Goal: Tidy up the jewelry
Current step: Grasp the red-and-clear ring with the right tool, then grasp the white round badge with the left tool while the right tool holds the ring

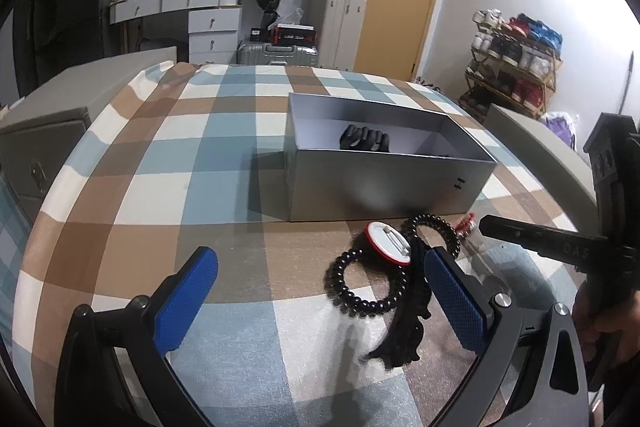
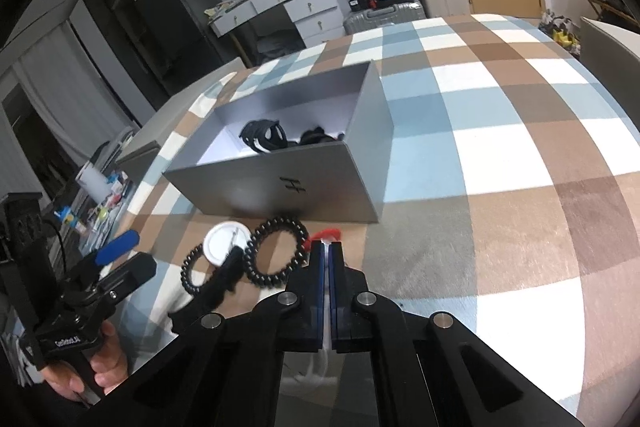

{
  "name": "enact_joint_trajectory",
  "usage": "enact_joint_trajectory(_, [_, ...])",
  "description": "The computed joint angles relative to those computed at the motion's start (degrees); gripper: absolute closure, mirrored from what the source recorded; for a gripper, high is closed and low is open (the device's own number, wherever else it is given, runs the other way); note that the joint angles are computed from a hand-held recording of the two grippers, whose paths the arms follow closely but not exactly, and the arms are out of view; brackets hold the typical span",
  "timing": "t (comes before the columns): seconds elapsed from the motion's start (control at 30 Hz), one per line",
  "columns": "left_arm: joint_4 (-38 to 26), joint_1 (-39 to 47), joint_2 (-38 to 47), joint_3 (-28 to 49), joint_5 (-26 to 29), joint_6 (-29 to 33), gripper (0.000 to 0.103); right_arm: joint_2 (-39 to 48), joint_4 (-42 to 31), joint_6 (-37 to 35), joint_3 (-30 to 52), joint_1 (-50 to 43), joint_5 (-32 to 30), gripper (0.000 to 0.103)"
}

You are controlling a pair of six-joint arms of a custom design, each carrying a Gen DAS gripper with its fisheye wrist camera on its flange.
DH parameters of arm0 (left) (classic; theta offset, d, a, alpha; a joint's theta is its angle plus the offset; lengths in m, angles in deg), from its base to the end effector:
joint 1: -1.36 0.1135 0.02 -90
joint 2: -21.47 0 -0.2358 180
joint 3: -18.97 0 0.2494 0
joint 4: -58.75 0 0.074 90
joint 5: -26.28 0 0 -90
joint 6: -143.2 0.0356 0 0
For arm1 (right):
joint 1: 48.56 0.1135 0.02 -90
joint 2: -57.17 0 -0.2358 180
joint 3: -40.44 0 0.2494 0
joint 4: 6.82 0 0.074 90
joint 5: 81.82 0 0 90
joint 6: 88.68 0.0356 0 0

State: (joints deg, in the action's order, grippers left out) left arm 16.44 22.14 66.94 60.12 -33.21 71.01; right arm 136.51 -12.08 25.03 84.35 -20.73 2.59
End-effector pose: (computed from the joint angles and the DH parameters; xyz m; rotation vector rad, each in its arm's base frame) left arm 0.1702 0.0453 0.1867 0.1856 2.2554 -0.2835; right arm 0.2306 0.1256 0.1293 -0.1368 2.3412 0.5710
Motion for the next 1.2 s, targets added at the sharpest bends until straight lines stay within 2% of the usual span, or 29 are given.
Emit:
enact_joint_trajectory(0.17, [-2.6, -0.7, -0.4, 0.7, 0.8, 1.9, 0.002, -3.9, 0.8, 0.2, -2.9, -1.1, -1.6, 0.102])
enact_joint_trajectory(0.27, [-3.5, -2.3, -0.5, 0.7, -0.2, 2.6, 0.002, -5.3, 1.2, -0.6, -3.7, -1.7, -1.7, 0.097])
enact_joint_trajectory(0.3, [-3.2, -2.7, -1.2, 0.3, -0.8, 2.5, 0.002, -4.9, 0.9, -1.0, -3.1, -2.1, -2.1, 0.09])
enact_joint_trajectory(0.33, [-2.9, -2.8, -1.5, 0.1, -0.8, 2.5, 0.002, -3.8, 0.7, -1.4, -2.3, -2.6, -3.1, 0.076])
enact_joint_trajectory(0.4, [-3.0, -2.9, -1.5, 0.1, -0.7, 2.7, 0.002, -2.0, 0.6, -2.0, -0.8, -2.5, -3.1, 0.065])
enact_joint_trajectory(0.57, [-2.9, -2.8, -2.1, -0.3, -0.6, 2.3, 0.002, 3.0, -1.7, -4.9, 3.9, -0.3, -1.4, 0.066])
enact_joint_trajectory(0.7, [-3.0, -3.1, -2.6, -0.7, -0.1, 2.8, 0.002, 6.7, -2.8, -5.0, 6.7, -0.3, -2.4, 0.067])
enact_joint_trajectory(0.77, [-3.2, -3.1, -3.0, -0.8, 0.6, 3.4, 0.002, 7.6, -4.1, -5.8, 7.9, 0.3, -1.3, 0.075])
enact_joint_trajectory(0.8, [-3.4, -3.1, -3.2, -0.8, 0.8, 3.6, 0.002, 7.6, -4.2, -5.9, 8.0, 0.4, -0.9, 0.083])
enact_joint_trajectory(0.83, [-3.9, -3.0, -3.1, -0.6, 1.5, 4.4, 0.002, 7.6, -4.1, -5.9, 7.8, 0.2, -1.5, 0.083])
enact_joint_trajectory(1.03, [-5.9, -5.5, -5.0, -0.5, 0.2, 5.9, 0.002, 2.3, -2.1, -5.1, 3.1, -0.4, -1.1, 0.084])
enact_joint_trajectory(1.2, [-9.5, -6.0, -4.2, 1.2, 2.8, 6.0, 0.002, -5.8, -2.0, -4.0, -2.3, -0.7, -0.6, 0.084])
